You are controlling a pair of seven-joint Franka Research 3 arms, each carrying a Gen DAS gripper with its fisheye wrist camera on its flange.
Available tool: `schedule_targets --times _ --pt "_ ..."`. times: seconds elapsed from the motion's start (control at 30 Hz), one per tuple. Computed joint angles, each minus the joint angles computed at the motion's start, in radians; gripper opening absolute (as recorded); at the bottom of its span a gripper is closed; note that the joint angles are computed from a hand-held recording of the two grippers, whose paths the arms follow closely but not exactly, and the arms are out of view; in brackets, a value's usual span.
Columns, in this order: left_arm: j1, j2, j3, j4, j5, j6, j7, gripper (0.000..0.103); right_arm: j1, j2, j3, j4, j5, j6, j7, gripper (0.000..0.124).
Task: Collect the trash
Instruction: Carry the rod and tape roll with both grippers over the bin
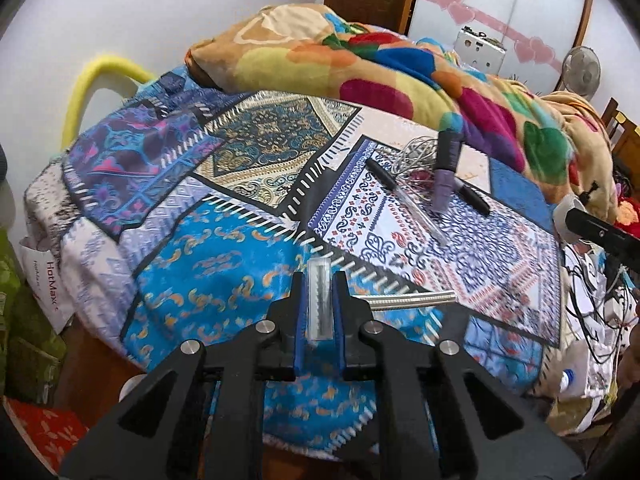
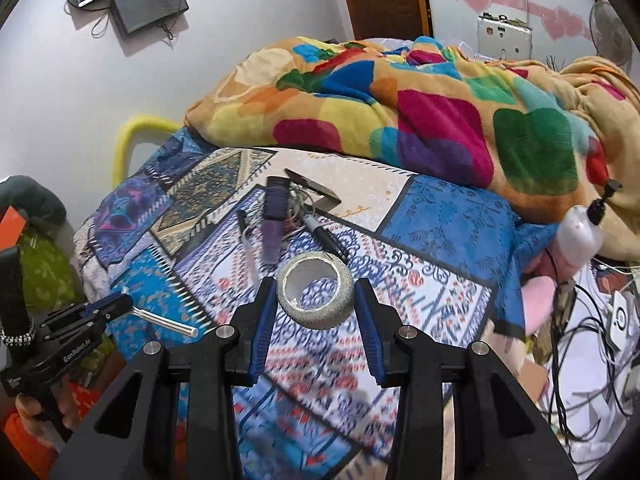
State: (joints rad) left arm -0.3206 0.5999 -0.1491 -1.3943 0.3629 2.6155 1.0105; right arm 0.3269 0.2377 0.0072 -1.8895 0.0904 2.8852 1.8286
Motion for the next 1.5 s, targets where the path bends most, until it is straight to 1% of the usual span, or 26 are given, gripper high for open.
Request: schedule_targets --times 0.1,0.23,0.27,0.33,0.47,0.67,0.73,0.9,1.0,1.1,1.13,1.23,1.33,1.43,1.5 --pt "0.004 -0.096 0.004 -0.123 0.017 0.051 -0.025 0.011 0.025 -0.052 -0.013 -0.048 -0.046 0.008 0.043 0.036" --pt "-0.004 -0.21 0.024 -0.255 0.081 0.091 -0.081 0.011 0.036 -0.113 -0.006 -0.099 -0.104 0.016 0.101 0.036" --pt "0.001 -0.229 0.022 -0.275 0.091 0.096 -0.088 0.011 0.039 -0.129 -0.003 -0.112 -0.125 0.018 0.122 0.036" --pt "0.005 -0.298 0.027 -0.353 0.132 0.124 -0.125 0.011 0.041 -0.161 0.013 -0.139 -0.152 0.027 0.152 0.036" --pt "0.038 -0.403 0.009 -0.471 0.165 0.157 -0.152 0.011 0.043 -0.209 0.044 -0.173 -0.248 0.04 0.236 0.036" --pt "0.099 -0.555 -0.004 -0.645 0.204 0.207 -0.205 0.011 0.058 -0.236 0.108 -0.178 -0.295 0.047 0.266 0.036" --pt "0.125 -0.605 -0.007 -0.704 0.201 0.227 -0.22 0.011 0.074 -0.224 0.126 -0.159 -0.268 0.05 0.234 0.036" --pt "0.192 -0.709 -0.011 -0.828 0.202 0.254 -0.259 0.011 0.124 -0.181 0.146 -0.107 -0.219 0.06 0.177 0.036" --pt "0.232 -0.763 -0.014 -0.895 0.204 0.261 -0.269 0.011 0.152 -0.135 0.163 -0.064 -0.132 0.058 0.095 0.036" --pt "0.277 -0.799 -0.018 -0.947 0.219 0.262 -0.289 0.011 0.186 -0.073 0.167 -0.003 -0.079 0.037 0.036 0.036" --pt "0.29 -0.808 -0.017 -0.963 0.221 0.263 -0.297 0.011 0.195 -0.042 0.173 0.03 -0.057 0.022 0.009 0.036" --pt "0.323 -0.835 0.002 -1.022 0.195 0.279 -0.302 0.011 0.232 0.016 0.162 0.095 -0.038 -0.016 -0.021 0.036" --pt "0.367 -0.846 0.0 -1.06 0.202 0.282 -0.326 0.011 0.257 0.078 0.163 0.17 -0.014 -0.067 -0.056 0.036" --pt "0.407 -0.825 0.005 -1.089 0.213 0.289 -0.354 0.011 0.278 0.136 0.161 0.24 0.007 -0.122 -0.081 0.036" --pt "0.435 -0.801 -0.004 -1.095 0.247 0.28 -0.39 0.011 0.299 0.182 0.154 0.295 0.005 -0.167 -0.088 0.036"
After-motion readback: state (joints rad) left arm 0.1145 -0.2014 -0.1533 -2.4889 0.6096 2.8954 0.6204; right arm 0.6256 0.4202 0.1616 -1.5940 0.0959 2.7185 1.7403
